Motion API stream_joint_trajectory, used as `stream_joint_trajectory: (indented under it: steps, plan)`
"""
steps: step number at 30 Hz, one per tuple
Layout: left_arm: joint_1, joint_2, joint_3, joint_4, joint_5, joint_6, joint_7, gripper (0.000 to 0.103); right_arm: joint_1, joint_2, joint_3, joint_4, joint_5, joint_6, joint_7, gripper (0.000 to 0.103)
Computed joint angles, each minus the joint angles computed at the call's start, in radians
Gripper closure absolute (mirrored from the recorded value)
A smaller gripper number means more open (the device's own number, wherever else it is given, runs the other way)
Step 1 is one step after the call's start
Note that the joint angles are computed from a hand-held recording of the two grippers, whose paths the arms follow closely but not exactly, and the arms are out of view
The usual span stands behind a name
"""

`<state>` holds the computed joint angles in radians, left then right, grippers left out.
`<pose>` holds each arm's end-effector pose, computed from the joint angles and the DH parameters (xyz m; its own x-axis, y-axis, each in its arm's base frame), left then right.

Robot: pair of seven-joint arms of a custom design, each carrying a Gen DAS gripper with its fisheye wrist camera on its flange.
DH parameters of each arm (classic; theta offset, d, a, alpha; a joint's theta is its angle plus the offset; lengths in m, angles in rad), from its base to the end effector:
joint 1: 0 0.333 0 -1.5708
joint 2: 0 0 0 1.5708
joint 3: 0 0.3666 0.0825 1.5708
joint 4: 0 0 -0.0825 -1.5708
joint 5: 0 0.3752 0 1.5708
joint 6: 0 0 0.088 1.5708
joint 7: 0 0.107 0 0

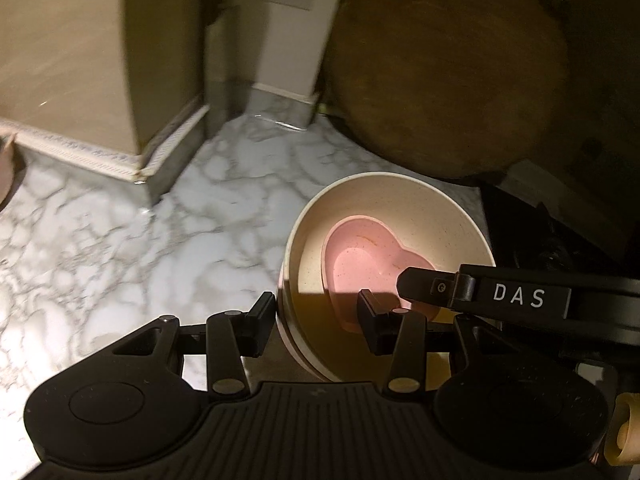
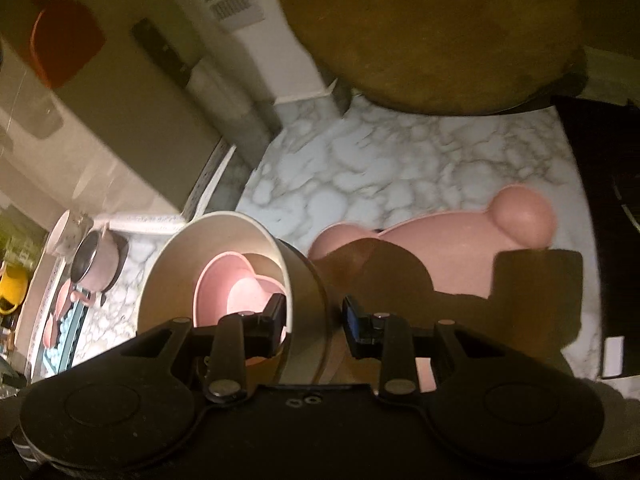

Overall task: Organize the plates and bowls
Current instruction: 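Carry the bowl stack with both grippers over the pink bear plate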

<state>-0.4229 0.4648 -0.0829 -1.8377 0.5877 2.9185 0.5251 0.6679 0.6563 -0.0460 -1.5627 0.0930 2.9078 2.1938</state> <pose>0.5990 -0.3617 0.3924 -0.0442 -0.9742 0.2211 -0.8169 -0.0921 -0.5694 0.6270 0.4534 0.3860 0.0542 -0.9114 -0.4079 -0.8561 0.1679 -0.4888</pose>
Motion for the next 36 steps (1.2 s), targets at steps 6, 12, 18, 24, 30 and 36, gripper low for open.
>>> stream_joint_trajectory:
  steps: [6, 12, 18, 24, 30, 36]
  plan:
    - [0.005, 0.072, -0.051, 0.099, -0.050, -0.033, 0.082, 0.060, -0.012, -0.039, -0.030, -0.079, 0.005, 0.037, 0.019, 0.073]
    - [0.004, 0.139, -0.086, 0.183, -0.119, -0.072, 0.175, 0.060, -0.033, -0.057, -0.038, -0.128, 0.013, 0.044, 0.030, 0.073]
    - [-0.007, 0.186, -0.093, 0.236, -0.166, -0.103, 0.235, 0.060, -0.055, -0.055, -0.031, -0.142, 0.024, 0.030, 0.034, 0.073]
    - [-0.015, 0.227, -0.097, 0.279, -0.201, -0.131, 0.275, 0.060, -0.076, -0.038, -0.016, -0.138, 0.037, 0.017, 0.031, 0.073]
    - [-0.022, 0.251, -0.095, 0.311, -0.218, -0.153, 0.303, 0.060, -0.097, -0.023, 0.001, -0.128, 0.050, -0.002, 0.019, 0.073]
    - [-0.026, 0.275, -0.095, 0.338, -0.228, -0.160, 0.321, 0.060, -0.110, -0.013, 0.010, -0.118, 0.062, -0.008, 0.005, 0.073]
